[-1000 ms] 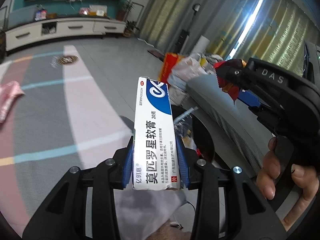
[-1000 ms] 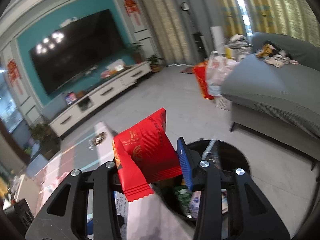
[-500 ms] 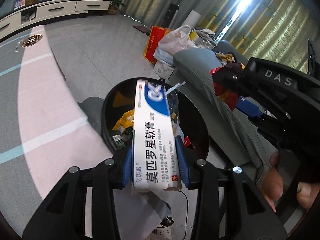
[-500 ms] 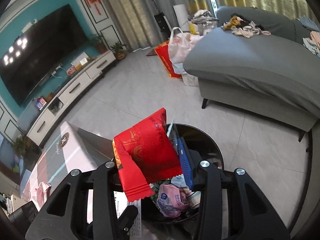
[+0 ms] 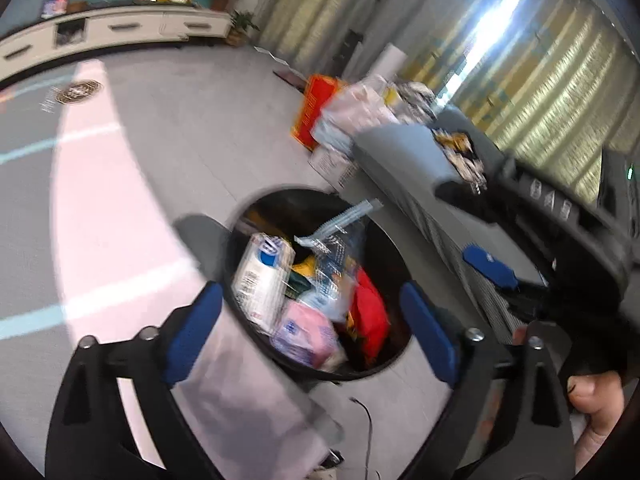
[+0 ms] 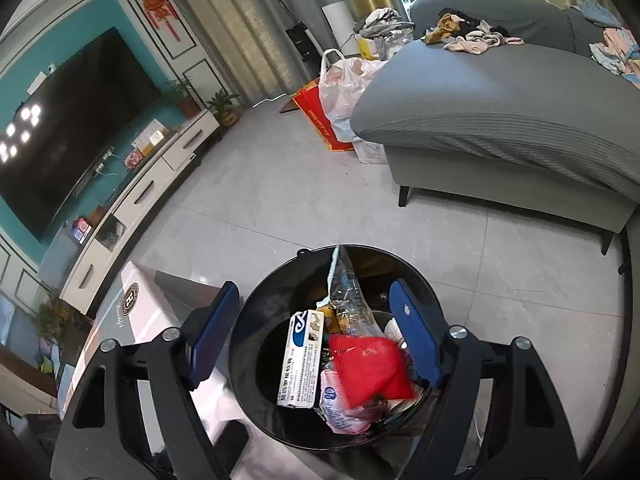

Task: Collect trash
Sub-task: 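Open both tools over the black bin to drop the box and packet, then move both open tools back toward the blue mask and pink cloth, then grasp the blue mask with the left tool while the right tool grasps the pink cloth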

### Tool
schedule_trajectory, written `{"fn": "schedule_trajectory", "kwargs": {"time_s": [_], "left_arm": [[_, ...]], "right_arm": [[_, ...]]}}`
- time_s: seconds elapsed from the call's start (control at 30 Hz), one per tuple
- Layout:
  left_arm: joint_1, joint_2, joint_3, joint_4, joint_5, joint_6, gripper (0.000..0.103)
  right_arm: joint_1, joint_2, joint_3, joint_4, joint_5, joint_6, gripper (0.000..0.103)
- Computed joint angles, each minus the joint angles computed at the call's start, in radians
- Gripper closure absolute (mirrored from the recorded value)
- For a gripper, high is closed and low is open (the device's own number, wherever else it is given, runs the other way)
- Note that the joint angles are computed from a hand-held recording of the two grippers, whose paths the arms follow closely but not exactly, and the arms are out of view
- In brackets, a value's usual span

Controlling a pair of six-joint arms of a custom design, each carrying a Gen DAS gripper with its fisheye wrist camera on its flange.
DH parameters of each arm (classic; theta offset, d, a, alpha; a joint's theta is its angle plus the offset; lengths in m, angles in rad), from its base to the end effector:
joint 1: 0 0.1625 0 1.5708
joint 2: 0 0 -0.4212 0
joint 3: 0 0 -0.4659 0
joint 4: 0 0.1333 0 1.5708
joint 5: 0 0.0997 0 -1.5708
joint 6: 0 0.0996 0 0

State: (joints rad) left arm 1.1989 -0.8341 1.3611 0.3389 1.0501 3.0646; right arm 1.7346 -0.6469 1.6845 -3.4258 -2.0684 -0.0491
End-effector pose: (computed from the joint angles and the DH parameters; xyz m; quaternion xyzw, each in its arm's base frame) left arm -0.0716 -0.6866 0.1097 0.0453 0.9101 -0.3790 0.1613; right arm 0.1996 -0.6815 0.0280 -0.0028 -0.8947 0.3975 0.2035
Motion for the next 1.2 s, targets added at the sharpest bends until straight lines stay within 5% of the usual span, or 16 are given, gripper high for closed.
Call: {"fn": "schedule_trajectory", "kwargs": {"time_s": [0.27, 0.47, 0.67, 1.0, 1.2], "left_arm": [[0.025, -0.236, 0.179, -0.124, -0.177, -0.043, 0.003], [0.039, -0.421, 0.3, -0.184, -0.421, -0.062, 0.003], [0.096, -0.596, 0.388, -0.281, -0.567, -0.005, 0.003], [0.3, -0.578, 0.316, -0.19, -0.346, -0.119, 0.005], [0.382, -0.492, 0.229, -0.107, -0.186, -0.199, 0.031]], "right_arm": [[0.043, 0.033, -0.026, -0.012, 0.009, -0.056, 0.016], [0.092, 0.071, -0.045, -0.005, 0.08, -0.136, 0.008], [0.139, 0.123, -0.094, 0.117, 0.218, -0.204, 0.008], [0.27, 0.44, -0.53, 0.629, 0.352, -0.197, 0.008], [0.293, 0.685, -0.886, 0.948, 0.35, -0.097, 0.022]]}}
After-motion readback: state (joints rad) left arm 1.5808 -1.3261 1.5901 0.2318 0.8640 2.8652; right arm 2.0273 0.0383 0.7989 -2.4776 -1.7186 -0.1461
